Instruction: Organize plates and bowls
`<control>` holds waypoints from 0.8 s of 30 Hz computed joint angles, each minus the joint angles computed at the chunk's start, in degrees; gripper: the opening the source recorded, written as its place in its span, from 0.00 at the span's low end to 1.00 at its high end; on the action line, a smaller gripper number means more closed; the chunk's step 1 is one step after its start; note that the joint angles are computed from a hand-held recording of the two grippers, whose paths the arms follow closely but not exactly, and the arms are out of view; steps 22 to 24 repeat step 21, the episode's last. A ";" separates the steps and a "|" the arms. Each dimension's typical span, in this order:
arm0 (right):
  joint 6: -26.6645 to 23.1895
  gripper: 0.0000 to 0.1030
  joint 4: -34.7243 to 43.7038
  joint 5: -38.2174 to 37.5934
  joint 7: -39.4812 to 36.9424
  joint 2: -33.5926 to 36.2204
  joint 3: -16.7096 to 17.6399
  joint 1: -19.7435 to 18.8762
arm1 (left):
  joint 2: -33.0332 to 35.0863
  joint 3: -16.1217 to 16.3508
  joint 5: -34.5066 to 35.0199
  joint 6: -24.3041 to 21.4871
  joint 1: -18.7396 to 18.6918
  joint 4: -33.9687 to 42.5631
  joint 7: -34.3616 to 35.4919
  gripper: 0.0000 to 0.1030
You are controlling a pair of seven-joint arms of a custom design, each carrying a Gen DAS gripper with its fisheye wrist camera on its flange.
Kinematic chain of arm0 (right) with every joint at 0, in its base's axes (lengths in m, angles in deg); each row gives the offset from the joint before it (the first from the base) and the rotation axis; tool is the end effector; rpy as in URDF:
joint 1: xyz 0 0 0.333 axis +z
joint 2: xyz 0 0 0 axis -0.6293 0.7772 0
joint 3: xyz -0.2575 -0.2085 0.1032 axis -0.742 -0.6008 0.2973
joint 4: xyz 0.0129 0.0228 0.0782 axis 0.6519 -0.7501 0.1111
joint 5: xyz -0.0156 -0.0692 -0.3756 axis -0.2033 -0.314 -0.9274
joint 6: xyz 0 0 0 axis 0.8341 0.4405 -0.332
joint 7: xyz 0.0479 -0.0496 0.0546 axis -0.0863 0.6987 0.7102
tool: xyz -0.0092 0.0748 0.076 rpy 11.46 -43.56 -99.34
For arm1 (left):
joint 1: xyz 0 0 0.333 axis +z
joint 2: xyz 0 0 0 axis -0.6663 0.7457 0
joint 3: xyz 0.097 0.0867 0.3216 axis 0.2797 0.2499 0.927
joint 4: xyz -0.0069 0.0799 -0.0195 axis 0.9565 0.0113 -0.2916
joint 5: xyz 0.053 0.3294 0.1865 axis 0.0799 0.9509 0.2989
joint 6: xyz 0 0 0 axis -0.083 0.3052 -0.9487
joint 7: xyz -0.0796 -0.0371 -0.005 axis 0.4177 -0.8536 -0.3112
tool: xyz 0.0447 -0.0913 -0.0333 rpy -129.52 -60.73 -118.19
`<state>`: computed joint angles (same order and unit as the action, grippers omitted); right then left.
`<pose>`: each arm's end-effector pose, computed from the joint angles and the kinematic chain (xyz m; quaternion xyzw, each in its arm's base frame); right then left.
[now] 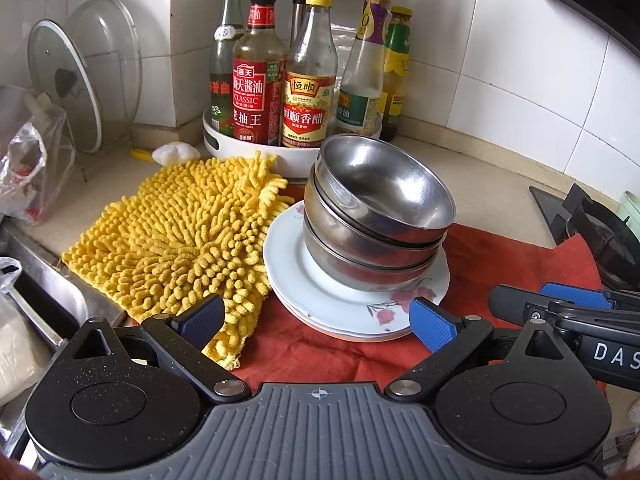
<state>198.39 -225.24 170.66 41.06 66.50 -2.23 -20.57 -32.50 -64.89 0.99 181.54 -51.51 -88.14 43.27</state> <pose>0.4526 0.1228 0.4106 -0.7752 0.4798 -0.1365 0.3876 0.3914 -0.2014 0.3863 -0.7678 0.4954 -0.2576 0.3140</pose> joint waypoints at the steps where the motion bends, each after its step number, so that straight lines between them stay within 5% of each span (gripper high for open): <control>1: 0.02 0.53 0.00 0.01 -0.04 0.01 -0.01 0.01 | -0.03 0.02 -0.02 0.03 0.01 -0.03 -0.06 0.98; 24: -0.86 0.53 0.52 0.17 -0.45 0.53 -0.15 -0.14 | -0.26 -0.75 0.86 -2.34 -0.21 -0.06 -1.50 0.99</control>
